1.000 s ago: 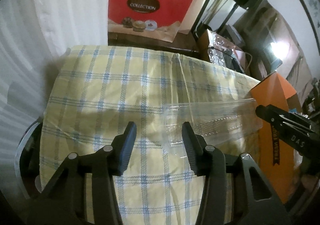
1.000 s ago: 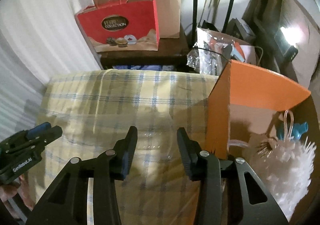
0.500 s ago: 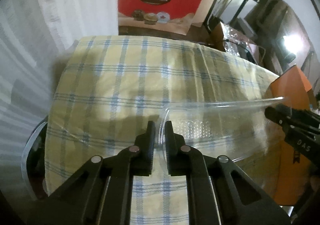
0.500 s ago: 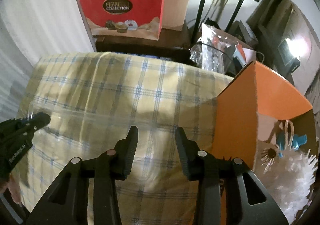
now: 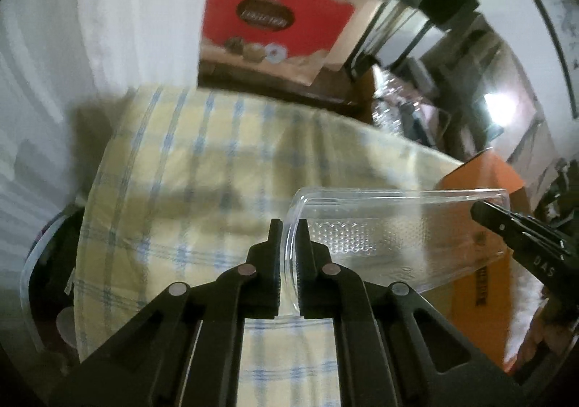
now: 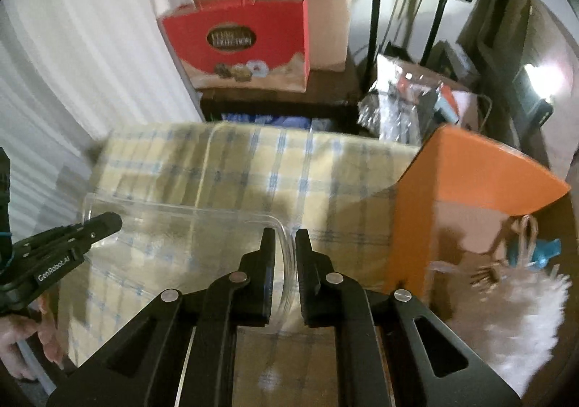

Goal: Organize objects
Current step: 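Grasp the clear tray rim with the left gripper while the right gripper grasps its other rim, then lift the clear tray over the orange box and lower it inside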

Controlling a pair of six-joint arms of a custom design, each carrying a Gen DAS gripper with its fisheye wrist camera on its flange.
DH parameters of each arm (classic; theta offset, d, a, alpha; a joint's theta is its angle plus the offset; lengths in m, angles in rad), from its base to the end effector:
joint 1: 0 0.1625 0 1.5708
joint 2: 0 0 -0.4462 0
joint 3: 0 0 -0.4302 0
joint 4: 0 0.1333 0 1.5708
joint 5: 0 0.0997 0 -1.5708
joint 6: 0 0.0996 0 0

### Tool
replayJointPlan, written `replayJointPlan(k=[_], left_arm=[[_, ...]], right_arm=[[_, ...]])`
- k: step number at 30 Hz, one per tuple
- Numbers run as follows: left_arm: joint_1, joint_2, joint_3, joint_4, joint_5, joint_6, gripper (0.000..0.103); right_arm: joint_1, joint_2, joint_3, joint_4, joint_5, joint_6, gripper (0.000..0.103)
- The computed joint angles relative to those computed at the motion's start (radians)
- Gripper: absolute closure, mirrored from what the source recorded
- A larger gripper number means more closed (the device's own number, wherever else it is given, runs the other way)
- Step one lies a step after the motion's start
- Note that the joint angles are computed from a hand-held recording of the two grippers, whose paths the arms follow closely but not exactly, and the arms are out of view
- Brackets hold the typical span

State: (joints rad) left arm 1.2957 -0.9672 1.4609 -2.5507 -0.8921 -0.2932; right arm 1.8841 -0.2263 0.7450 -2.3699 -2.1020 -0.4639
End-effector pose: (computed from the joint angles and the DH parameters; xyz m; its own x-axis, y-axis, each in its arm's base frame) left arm -0.0170 -0.7812 0.3040 -0.8628 -0.3138 -0.3963 -0.0096 0.7941 -0.6077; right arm 0.3648 -0.8573 -0.0056 -0.6397 -0.5274 0.5592 -0.6512 0.7583 -0.0297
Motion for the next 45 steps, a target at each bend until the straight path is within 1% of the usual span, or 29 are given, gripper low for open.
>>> replayJointPlan(k=[4, 8, 13, 15, 20, 23, 24, 26, 29, 34, 41, 45], left_arm=[[-0.041, 0.011, -0.029, -0.011, 0.008, 0.032, 0.097], [-0.079, 0.046, -0.084, 0.01, 0.016, 0.059, 0.097], [-0.118, 0.121, -0.174, 0.043, 0.026, 0.091, 0.097], [-0.131, 0.154, -0.212, 0.066, 0.034, 0.103, 0.096], [-0.148, 0.243, -0.322, 0.115, 0.01, 0.113, 0.096], [-0.152, 0.294, -0.388, 0.157, -0.009, 0.112, 0.096], [-0.153, 0.315, -0.417, 0.175, -0.012, 0.11, 0.096], [-0.158, 0.365, -0.486, 0.217, -0.011, 0.115, 0.096], [-0.164, 0.426, -0.569, 0.26, -0.001, 0.132, 0.095], [-0.168, 0.53, -0.71, 0.333, 0.022, 0.152, 0.095], [-0.16, 0.611, -0.814, 0.4, 0.049, 0.164, 0.094], [-0.155, 0.625, -0.826, 0.429, 0.062, 0.154, 0.093]], right_arm=[[0.007, -0.045, 0.022, -0.038, 0.004, -0.021, 0.093], [0.008, -0.081, 0.024, -0.052, -0.001, -0.031, 0.093], [-0.01, -0.127, 0.028, -0.045, 0.0, -0.014, 0.093], [-0.019, -0.143, 0.032, -0.053, -0.011, -0.013, 0.093], [-0.048, -0.172, 0.028, -0.052, -0.02, 0.008, 0.093], [-0.063, -0.175, 0.008, -0.054, -0.037, -0.008, 0.093], [-0.068, -0.169, -0.01, -0.052, -0.05, -0.021, 0.093], [-0.078, -0.166, -0.028, -0.043, -0.058, -0.024, 0.093], [-0.098, -0.143, -0.089, -0.015, -0.071, -0.028, 0.093], [-0.137, -0.081, -0.23, 0.056, -0.07, -0.024, 0.092], [-0.175, 0.042, -0.481, 0.208, -0.054, 0.002, 0.092], [-0.184, 0.077, -0.533, 0.239, -0.064, -0.01, 0.092]])
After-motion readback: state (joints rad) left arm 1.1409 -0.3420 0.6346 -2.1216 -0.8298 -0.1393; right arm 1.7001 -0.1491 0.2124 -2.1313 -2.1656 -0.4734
